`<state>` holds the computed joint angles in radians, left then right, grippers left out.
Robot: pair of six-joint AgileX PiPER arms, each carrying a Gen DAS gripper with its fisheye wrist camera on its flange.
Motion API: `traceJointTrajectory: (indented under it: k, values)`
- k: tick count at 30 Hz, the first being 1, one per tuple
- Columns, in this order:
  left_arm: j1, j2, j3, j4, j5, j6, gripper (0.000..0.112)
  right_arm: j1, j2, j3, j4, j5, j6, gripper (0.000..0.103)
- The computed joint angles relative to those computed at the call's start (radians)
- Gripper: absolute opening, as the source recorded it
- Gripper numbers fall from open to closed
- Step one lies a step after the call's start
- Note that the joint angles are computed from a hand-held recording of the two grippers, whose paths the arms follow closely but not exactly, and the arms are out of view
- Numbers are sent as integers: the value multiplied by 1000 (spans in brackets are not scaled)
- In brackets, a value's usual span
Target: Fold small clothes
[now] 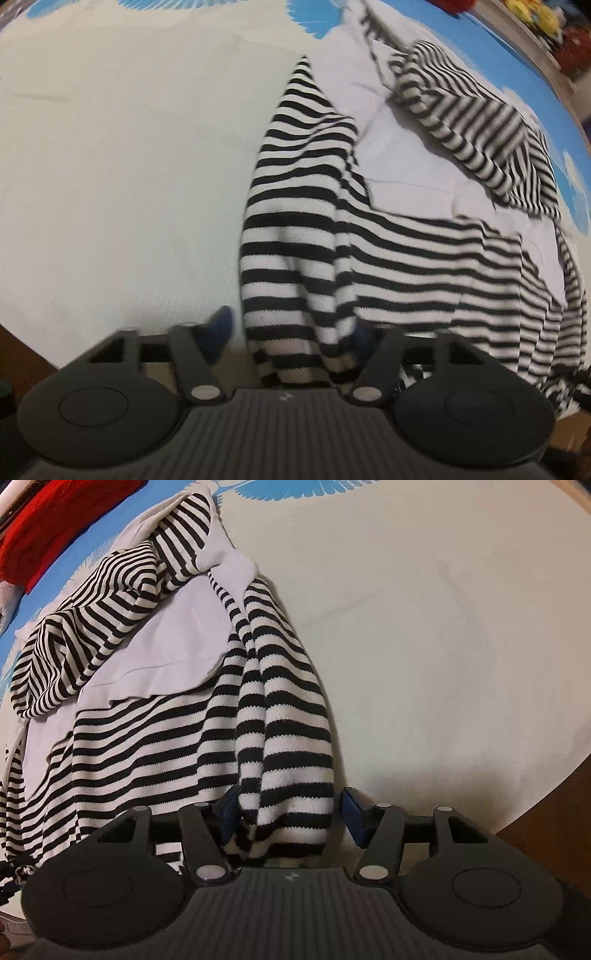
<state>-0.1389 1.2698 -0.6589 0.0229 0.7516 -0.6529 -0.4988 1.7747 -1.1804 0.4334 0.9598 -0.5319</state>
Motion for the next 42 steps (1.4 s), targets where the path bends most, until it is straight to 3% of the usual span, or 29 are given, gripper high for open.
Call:
traceJointTrajectory:
  k: [1, 3, 4, 8, 10, 13, 15, 16, 17, 20, 21, 23, 28, 33, 42]
  values:
    - [1, -10, 10, -14, -10, 25, 36, -5, -3, 4, 4, 0, -6, 58]
    - [6, -26, 22, -59, -27, 77, 18, -19, -9, 10, 22, 9, -34, 50]
    - [2, -39, 27, -67, -34, 89, 14, -29, -6, 6, 40, 22, -52, 41]
    - [-32, -79, 40, -45, -44, 44, 14, -69, -21, 16, 115, 47, -139, 13]
    - [-10, -91, 43, -83, -41, 70, 23, -87, -32, 21, 147, 54, -171, 10]
    - [6, -94, 49, -94, -24, 71, 35, -94, -31, 18, 134, 51, -167, 11]
    - [3, -80, 46, -87, -29, 64, 35, -88, -22, 15, 98, 42, -129, 20]
    - [0, -79, 46, -84, -29, 59, 35, -84, -17, 14, 80, 41, -112, 31]
    - [-3, -76, 48, -81, -33, 57, 35, -77, -12, 11, 67, 42, -102, 33]
    - [-21, -65, 48, -62, -43, 41, 28, -61, -22, 26, 56, 23, -120, 33]
    - [-25, -68, 50, -64, -52, 46, 15, -58, -24, 29, 57, 20, -125, 30]
    - [-53, -89, 49, -30, -57, 15, 12, -68, -28, 32, 89, 28, -151, 10]
    - [-73, -130, 50, -9, -46, -9, 14, -129, -67, 39, 202, 46, -224, 8]
    - [-62, -83, 45, -21, -29, 11, 23, -91, -27, 19, 106, 61, -157, 9]
    - [-71, -69, 48, 6, -28, -15, 32, -33, -69, 86, 64, -35, -197, 10]
